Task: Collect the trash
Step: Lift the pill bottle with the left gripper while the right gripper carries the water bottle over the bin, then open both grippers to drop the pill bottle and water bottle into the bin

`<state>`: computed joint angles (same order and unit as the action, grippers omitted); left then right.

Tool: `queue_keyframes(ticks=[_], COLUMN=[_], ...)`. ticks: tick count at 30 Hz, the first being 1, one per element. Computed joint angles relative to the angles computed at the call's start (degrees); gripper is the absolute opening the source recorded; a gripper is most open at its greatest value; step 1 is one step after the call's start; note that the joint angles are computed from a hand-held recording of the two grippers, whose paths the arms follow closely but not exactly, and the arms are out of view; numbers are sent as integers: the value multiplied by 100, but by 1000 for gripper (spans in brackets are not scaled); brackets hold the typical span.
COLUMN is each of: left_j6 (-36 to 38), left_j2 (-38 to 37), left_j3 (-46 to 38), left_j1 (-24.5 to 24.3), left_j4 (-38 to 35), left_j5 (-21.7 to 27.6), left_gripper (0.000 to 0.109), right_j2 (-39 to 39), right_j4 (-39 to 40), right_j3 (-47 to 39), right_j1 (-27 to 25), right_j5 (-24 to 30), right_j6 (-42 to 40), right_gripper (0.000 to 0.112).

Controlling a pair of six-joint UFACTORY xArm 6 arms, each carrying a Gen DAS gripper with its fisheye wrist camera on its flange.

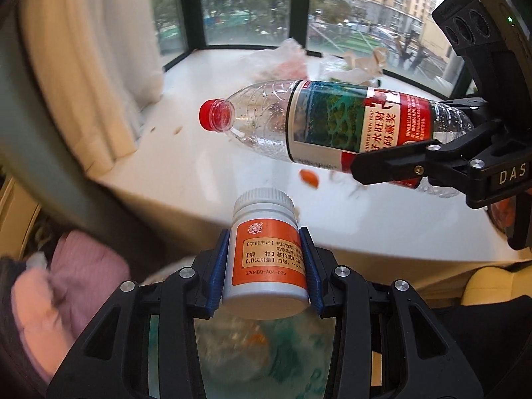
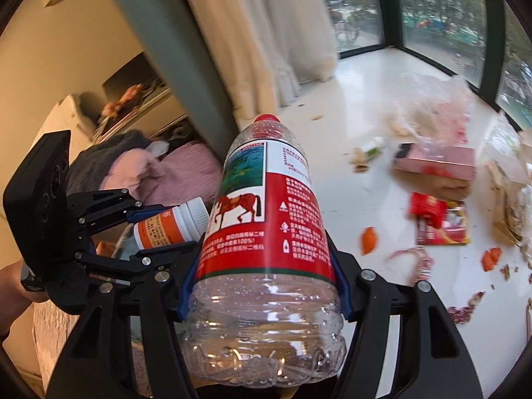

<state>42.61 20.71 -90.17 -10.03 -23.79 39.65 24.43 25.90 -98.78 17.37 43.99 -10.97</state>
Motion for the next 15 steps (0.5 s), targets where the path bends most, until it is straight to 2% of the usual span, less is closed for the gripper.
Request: queue_keyframes(ticks=[8, 15], left_j6=[-210, -420], left_j2=[-985, -1228], left_j3=[1502, 2064], left_j1=[574, 804], left_j4=[188, 450], left_j5=[-382, -426], left_gripper=[38, 38], right_j2=[32, 304], right_j4=[196, -112], right_j3=[-47, -346], right_j1=[592, 945], right_j5=[562, 1185], right_j6=[-400, -279], right_gripper=[60, 60])
